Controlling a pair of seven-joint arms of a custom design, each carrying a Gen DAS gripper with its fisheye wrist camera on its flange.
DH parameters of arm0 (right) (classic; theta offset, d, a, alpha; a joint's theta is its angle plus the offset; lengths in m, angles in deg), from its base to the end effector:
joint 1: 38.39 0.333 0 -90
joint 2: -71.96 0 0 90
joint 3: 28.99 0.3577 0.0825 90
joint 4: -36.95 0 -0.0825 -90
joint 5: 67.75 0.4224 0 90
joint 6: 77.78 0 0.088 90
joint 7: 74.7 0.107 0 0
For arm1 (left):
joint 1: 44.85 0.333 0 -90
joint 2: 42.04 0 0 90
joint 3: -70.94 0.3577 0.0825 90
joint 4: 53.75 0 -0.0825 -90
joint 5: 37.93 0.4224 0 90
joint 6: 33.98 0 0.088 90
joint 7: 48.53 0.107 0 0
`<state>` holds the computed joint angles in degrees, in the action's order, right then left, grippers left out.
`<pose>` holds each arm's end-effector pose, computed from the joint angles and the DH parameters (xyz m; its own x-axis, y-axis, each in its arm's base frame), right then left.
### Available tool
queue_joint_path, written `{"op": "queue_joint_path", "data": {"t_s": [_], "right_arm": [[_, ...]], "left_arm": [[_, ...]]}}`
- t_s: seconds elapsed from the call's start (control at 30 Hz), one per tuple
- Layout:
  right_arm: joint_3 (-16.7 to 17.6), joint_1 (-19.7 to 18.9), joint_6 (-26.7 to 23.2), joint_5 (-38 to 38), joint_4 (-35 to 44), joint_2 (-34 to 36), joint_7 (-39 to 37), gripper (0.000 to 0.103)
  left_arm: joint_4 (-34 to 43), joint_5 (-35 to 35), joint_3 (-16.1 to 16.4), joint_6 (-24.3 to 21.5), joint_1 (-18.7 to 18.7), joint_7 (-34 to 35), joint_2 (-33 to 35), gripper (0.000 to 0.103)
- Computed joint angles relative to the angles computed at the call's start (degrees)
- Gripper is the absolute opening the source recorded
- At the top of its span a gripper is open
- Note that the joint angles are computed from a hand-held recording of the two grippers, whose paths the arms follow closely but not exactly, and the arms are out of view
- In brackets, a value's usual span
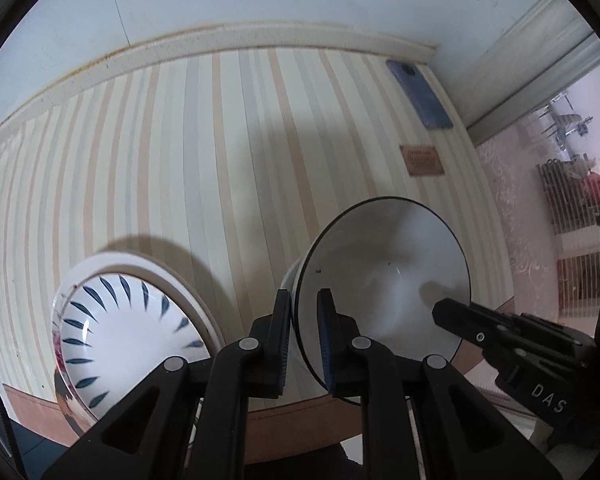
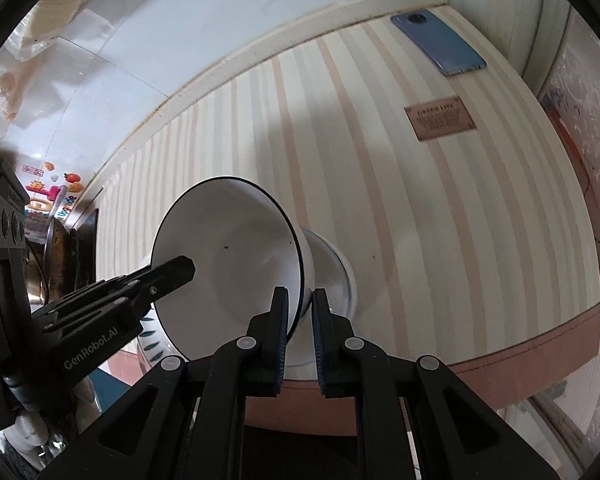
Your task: Organize plates and bowls
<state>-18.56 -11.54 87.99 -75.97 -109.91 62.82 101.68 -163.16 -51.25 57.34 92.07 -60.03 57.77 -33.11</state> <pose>0.3905 0.3084 0.3872 -0.5627 -0.6945 -0.4483 -0.7173 0.6798 -0.1529 0.5684 -0.3142 0.4553 -0.6133 -0.7653 0.1955 -0.7895 0.5863 -0.1816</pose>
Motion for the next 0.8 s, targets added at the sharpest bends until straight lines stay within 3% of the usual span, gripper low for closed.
{"op": "queue_joint_path", "data": {"t_s": [0.47, 0.8], "right_arm": [[-1.47, 1.72, 2.02, 6.7, -0.06, 3.4, -6.59, 0.014], [-1.53, 1.45, 0.63, 9.66, 0.95, 4.46, -10.24, 0.013]], "left_arm": [[-1.38, 4.45, 0.1, 0.17, -1.03, -2.55, 1.1, 0.011], [-1.33, 7.04, 0.07, 0.62, -1.69, -2.76, 1.56, 0.011]]}}
